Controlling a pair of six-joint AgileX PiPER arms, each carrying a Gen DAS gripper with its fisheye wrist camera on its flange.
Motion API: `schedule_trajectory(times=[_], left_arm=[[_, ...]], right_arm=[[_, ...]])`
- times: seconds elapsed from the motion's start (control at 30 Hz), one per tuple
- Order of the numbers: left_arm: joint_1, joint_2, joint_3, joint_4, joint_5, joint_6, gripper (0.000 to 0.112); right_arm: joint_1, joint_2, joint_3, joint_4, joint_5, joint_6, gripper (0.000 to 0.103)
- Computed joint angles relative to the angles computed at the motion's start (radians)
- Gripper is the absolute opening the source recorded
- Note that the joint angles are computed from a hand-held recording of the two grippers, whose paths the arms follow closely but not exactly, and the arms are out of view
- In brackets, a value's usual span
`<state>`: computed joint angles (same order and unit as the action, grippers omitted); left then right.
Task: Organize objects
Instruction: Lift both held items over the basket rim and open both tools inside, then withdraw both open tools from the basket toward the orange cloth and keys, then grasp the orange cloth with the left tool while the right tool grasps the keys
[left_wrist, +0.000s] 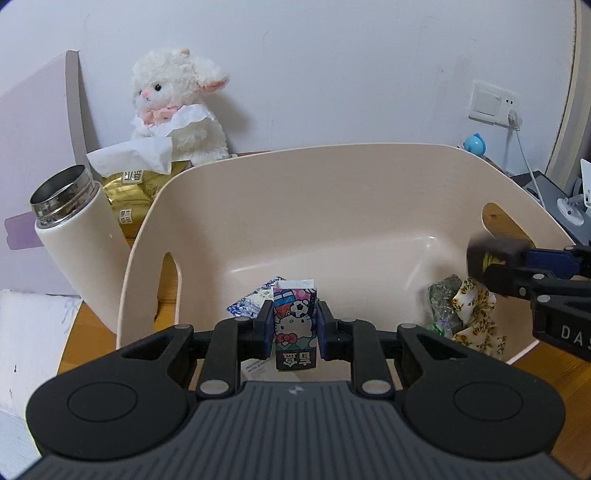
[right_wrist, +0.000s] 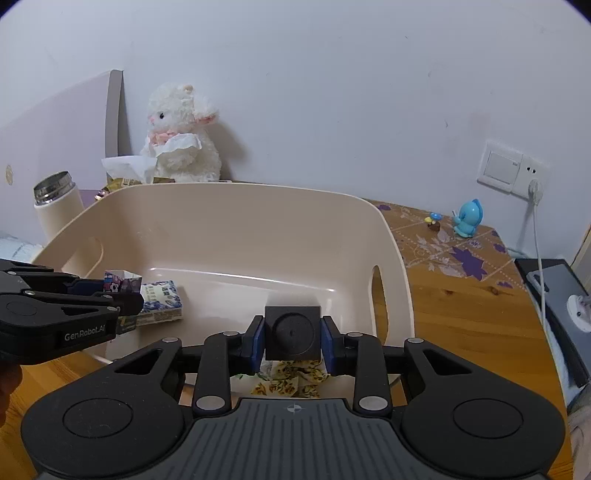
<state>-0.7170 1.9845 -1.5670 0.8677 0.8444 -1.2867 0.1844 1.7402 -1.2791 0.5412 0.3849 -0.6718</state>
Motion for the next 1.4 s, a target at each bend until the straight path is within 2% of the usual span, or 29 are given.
schedule_trajectory(times=[0.03,0.1,0.13,0.17,0.2,0.33,0.37,0.4,0.53,0.73,0.97,1.07,1.4], left_arm=[[-0.005,-0.006,0.006,0.011,0.005,-0.004,0.028],[-0.021,-0.02,0.014,0.033,0.02,-0.019,0.047],[-0.032,-0.031,0.025,0.056,0.029,-0.044,0.066],[-0.048,-0.045,0.04,0.088,0.042,-0.079,0.077],[-0.062,-0.059,0.053,0.115,0.054,-0.107,0.08],[-0.114,-0.105,0.078,0.157,0.104,-0.141,0.092],[-0.13,-0.115,0.084,0.166,0.119,-0.149,0.096],[-0.145,-0.124,0.091,0.175,0.136,-0.158,0.096],[-0.191,-0.166,0.129,0.171,0.165,-0.183,0.096],[-0.249,-0.216,0.195,0.142,0.183,-0.221,0.096],[-0.287,-0.2,0.236,0.1,0.184,-0.233,0.096],[-0.28,-0.179,0.241,0.073,0.163,-0.223,0.096],[-0.2,-0.103,0.249,-0.013,0.02,-0.191,0.096]], right_arm=[[-0.004,-0.01,0.009,0.019,-0.001,-0.016,0.044],[-0.01,-0.032,0.023,0.038,-0.007,-0.036,0.059],[-0.013,-0.049,0.037,0.06,-0.012,-0.058,0.062],[-0.016,-0.062,0.044,0.067,-0.011,-0.066,0.069],[-0.021,-0.077,0.051,0.081,-0.006,-0.08,0.074],[-0.039,-0.148,0.101,0.132,0.008,-0.131,0.085],[-0.044,-0.169,0.119,0.15,0.011,-0.15,0.092],[-0.047,-0.185,0.132,0.159,0.014,-0.159,0.098],[-0.058,-0.254,0.195,0.181,0.019,-0.195,0.103],[-0.077,-0.324,0.287,0.19,0.031,-0.231,0.103],[-0.097,-0.301,0.358,0.187,0.033,-0.254,0.103],[-0.104,-0.273,0.376,0.189,0.029,-0.27,0.103],[-0.077,-0.14,0.371,0.16,-0.043,-0.275,0.103]])
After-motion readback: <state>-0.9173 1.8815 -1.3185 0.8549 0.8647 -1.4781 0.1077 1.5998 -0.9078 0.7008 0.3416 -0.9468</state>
